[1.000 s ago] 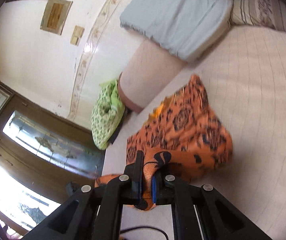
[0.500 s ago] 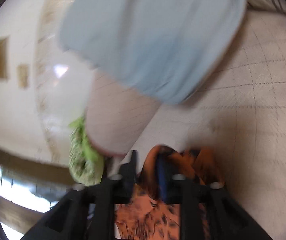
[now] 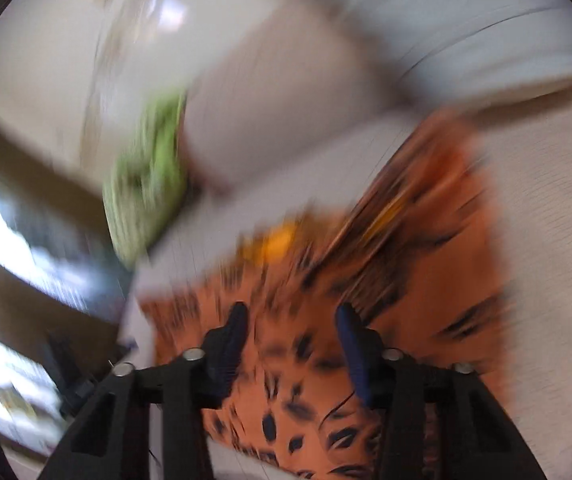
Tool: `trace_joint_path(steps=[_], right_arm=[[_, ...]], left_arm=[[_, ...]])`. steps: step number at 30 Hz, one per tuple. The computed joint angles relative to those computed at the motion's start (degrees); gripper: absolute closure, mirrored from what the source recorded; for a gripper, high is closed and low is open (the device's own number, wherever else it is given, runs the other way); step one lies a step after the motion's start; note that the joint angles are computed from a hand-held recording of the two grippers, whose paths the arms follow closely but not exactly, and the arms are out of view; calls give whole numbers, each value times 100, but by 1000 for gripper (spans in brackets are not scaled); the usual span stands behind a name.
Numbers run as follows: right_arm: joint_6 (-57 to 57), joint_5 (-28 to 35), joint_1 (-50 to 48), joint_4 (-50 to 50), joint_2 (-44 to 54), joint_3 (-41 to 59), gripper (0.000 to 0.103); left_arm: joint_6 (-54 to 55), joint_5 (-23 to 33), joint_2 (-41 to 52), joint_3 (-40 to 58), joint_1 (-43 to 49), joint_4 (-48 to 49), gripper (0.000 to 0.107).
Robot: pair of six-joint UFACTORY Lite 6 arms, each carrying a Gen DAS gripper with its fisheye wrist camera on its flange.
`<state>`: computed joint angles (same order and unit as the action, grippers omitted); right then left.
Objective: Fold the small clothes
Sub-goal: 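Release the hem with the left gripper and press the fold flat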
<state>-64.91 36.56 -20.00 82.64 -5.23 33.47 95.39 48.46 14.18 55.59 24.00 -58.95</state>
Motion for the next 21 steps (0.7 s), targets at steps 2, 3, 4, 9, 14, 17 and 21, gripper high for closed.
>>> trace_joint_path(steps=[2, 3, 4, 9, 14, 17, 21], right_arm=[[75, -655, 1120, 222, 976, 535, 65], [266, -996, 1554, 155, 1505, 949, 65], [216, -1577, 1997, 327, 2104, 1549, 64], [-47, -2392, 2006, 1470, 3747, 3951, 64], [-2217, -1852, 1459, 3749, 2150, 2697, 63], [-2253, -1739, 1079, 3083, 734, 1134, 63], [-675, -1875, 608, 864, -1266, -810, 63]], left_arm=[[-252, -636, 170, -78, -215, 117, 51], [-433, -894, 268, -52, -304, 224, 52], [-510, -1039, 410, 29, -355, 224, 52], [-1010, -1154, 703, 393, -397, 538, 52], [-1085, -692, 822, 1050, -525, 295, 52], [-2026, -936, 1381, 1926, -1208, 522, 51], [-4297, -1535, 2984, 3935, -1940, 1822, 51]])
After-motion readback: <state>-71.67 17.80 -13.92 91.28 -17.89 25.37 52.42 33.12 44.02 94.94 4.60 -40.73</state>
